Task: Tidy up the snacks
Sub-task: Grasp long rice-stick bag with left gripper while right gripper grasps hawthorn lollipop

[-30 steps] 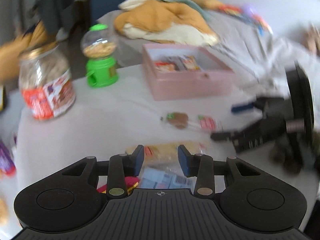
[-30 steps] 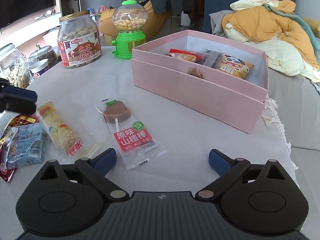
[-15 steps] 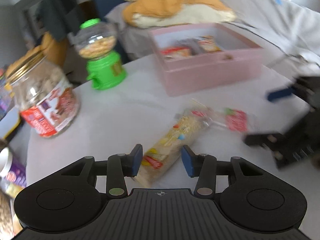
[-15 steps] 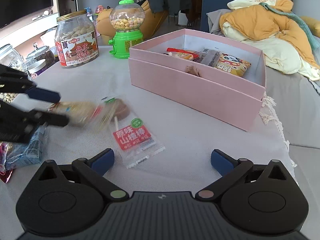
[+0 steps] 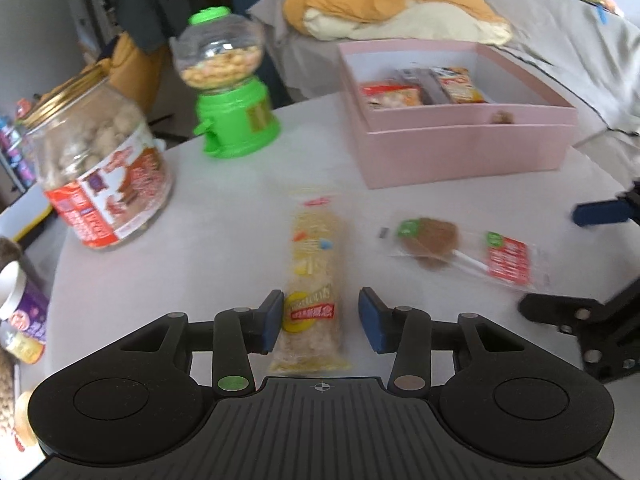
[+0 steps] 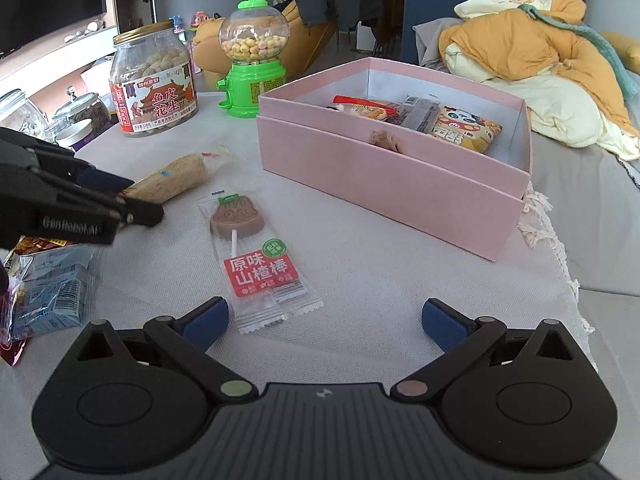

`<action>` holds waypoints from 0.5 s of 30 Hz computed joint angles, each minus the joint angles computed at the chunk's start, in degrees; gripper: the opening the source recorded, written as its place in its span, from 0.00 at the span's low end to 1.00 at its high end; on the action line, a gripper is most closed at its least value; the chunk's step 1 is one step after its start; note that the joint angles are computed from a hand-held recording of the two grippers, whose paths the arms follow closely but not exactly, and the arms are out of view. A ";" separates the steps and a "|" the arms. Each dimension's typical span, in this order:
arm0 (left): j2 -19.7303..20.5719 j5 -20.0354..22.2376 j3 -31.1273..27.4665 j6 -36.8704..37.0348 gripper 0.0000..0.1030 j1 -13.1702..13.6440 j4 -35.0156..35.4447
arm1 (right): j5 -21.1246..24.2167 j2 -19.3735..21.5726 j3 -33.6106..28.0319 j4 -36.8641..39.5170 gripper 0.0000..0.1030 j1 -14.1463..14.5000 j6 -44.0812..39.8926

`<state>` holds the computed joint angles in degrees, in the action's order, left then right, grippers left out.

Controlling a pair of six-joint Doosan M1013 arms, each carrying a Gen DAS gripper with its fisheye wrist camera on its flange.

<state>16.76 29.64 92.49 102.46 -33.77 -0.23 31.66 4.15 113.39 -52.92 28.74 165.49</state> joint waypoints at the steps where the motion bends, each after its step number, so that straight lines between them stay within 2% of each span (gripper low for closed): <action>1: 0.06 0.70 -0.20 2.35 0.45 0.22 -2.65 | -0.03 -0.01 0.01 0.01 1.00 -0.01 -0.02; 9: 1.09 3.31 -1.66 9.24 0.47 1.47 -10.81 | -0.10 -0.06 0.08 0.01 1.00 -0.03 -0.04; 12: 1.64 3.73 -2.29 9.97 0.47 2.27 -14.54 | -0.13 -0.09 0.10 0.00 1.00 -0.04 -0.06; 15: 1.80 3.31 -2.41 9.34 0.45 2.29 -14.95 | -0.15 -0.10 0.12 0.01 1.00 -0.05 -0.07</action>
<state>18.57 32.96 90.08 111.79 -31.48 -15.18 31.51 4.05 113.51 -52.91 28.69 165.42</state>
